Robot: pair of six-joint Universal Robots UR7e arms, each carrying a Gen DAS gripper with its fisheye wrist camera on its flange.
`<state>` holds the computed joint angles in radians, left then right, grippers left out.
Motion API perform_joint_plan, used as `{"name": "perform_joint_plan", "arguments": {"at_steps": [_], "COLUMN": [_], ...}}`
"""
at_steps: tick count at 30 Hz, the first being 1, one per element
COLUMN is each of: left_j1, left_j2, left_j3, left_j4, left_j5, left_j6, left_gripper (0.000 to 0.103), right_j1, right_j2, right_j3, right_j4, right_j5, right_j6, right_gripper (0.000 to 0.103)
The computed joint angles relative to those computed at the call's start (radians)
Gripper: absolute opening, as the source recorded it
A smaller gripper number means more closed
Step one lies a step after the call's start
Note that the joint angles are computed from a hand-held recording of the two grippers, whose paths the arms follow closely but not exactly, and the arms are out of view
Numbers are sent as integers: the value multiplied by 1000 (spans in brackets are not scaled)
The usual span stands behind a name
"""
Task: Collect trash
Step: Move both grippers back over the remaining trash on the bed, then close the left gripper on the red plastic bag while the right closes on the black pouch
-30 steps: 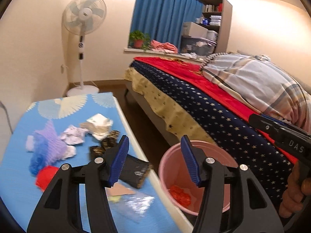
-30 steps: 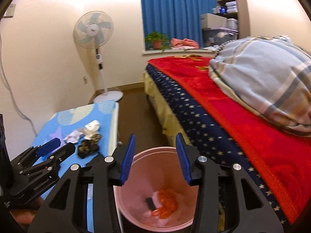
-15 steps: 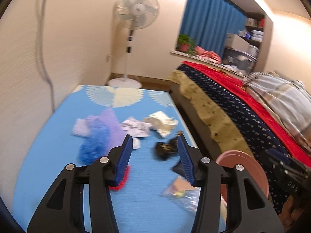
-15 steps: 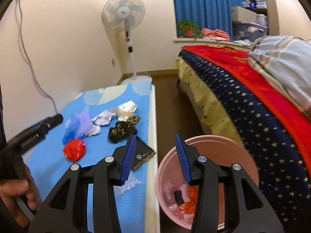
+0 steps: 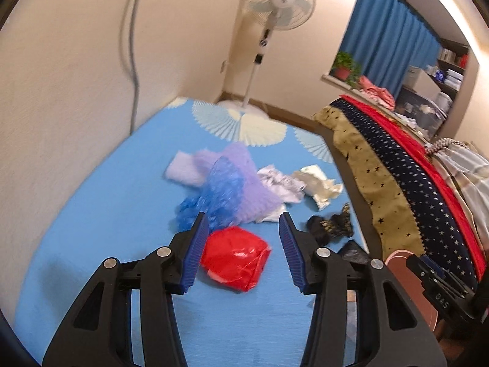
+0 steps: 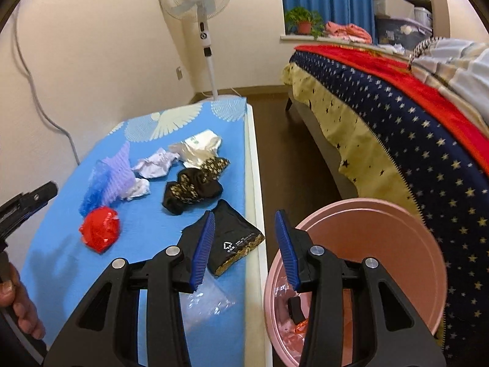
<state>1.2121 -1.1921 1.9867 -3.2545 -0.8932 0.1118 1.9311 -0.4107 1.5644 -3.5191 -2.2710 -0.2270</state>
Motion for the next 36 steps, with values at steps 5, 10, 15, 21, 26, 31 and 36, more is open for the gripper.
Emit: {"name": "perform_joint_plan", "arguments": {"at_steps": [5, 10, 15, 21, 26, 31, 36], "left_j1": [34, 68, 98, 118, 127, 125, 99], "left_j2": [27, 58, 76, 84, 89, 84, 76], "left_j3": [-31, -77, -113, -129, -139, -140, -124], "left_j4": [55, 153, 242, 266, 295, 303, 253], "left_j5": [9, 12, 4, -41, -77, -102, -63], "left_j6": [-43, -94, -165, -186, -196, -190, -142], "left_gripper": [49, 62, 67, 68, 68, 53, 42], "right_j1": [-40, -56, -72, -71, -64, -51, -37], "right_j2": [15, 32, 39, 43, 37, 33, 19], "right_j3": [-39, -72, -90, -100, -93, -86, -63], "right_j4": [98, 153, 218, 248, 240, 198, 135], "right_j5": [30, 44, 39, 35, 46, 45, 76], "right_j6": [71, 89, 128, 123, 92, 57, 22], "right_gripper": [42, 42, 42, 27, 0, 0, 0]}}
